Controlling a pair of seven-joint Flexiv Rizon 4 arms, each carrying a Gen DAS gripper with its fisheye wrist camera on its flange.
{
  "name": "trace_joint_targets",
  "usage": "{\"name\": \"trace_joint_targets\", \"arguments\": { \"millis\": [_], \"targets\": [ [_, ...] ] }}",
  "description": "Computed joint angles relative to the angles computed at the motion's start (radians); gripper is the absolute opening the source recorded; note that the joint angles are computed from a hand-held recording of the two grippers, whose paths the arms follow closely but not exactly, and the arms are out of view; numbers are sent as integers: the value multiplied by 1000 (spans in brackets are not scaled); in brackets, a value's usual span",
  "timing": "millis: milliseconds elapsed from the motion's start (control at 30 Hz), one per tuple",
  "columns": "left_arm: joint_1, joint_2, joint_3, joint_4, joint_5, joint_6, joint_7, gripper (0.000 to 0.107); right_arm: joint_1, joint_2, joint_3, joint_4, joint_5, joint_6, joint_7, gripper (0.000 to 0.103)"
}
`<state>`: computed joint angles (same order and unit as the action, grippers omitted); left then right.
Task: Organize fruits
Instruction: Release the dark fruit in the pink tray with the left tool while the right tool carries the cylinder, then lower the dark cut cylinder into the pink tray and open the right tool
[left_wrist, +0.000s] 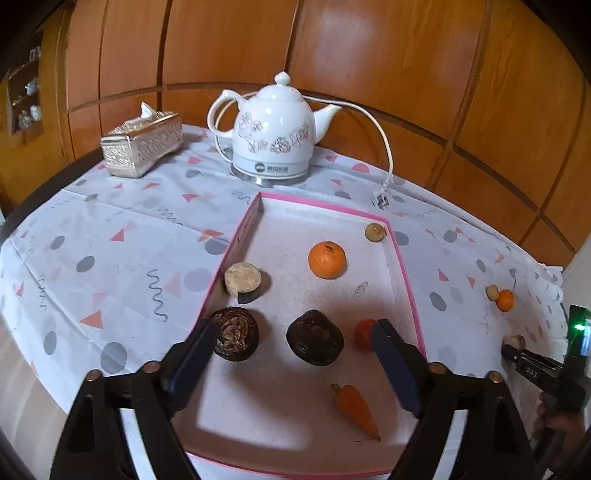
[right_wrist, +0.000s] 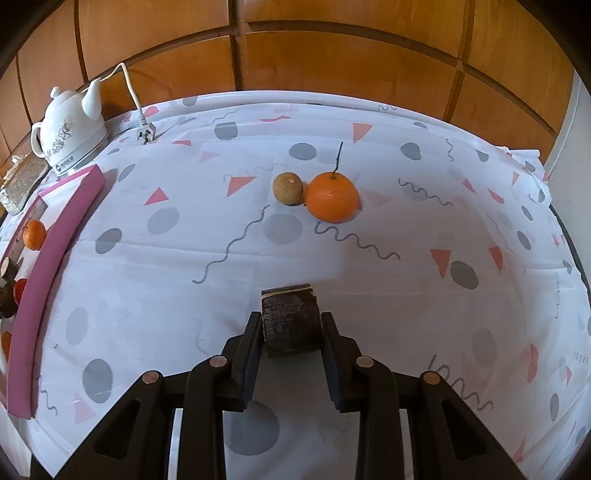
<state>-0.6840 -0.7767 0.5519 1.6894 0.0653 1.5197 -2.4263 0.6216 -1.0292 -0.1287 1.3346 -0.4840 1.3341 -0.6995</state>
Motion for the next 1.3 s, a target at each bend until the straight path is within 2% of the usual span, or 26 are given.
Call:
{"name": "trace_joint_targets", "arguments": {
  "millis": [167, 533, 767, 900, 1067, 1300],
  "targets": [
    [-27, -10, 31, -8, 4, -22, -18, 93, -17, -4, 52, -12, 14, 14, -46, 30],
    [-27, -4, 34, -12, 61, -40, -63, 93, -29, -25, 154, -76, 67, 25, -178, 27],
    [-15, 7, 38, 21, 63, -1, -104, 93, -16, -42, 223, -155, 83, 26, -321, 27],
    [-24, 9, 55, 39, 47, 14, -108, 93, -16, -76, 294, -250, 119, -8, -419, 27],
    [-33, 6, 62, 46, 27, 16, -86, 93, 2, -163, 398, -455, 169, -105, -562, 27],
    [-42, 3, 67, 51, 14, 18, -58, 93, 85, -334, 399, -827, 221, -342, -631, 30]
  ]
}}
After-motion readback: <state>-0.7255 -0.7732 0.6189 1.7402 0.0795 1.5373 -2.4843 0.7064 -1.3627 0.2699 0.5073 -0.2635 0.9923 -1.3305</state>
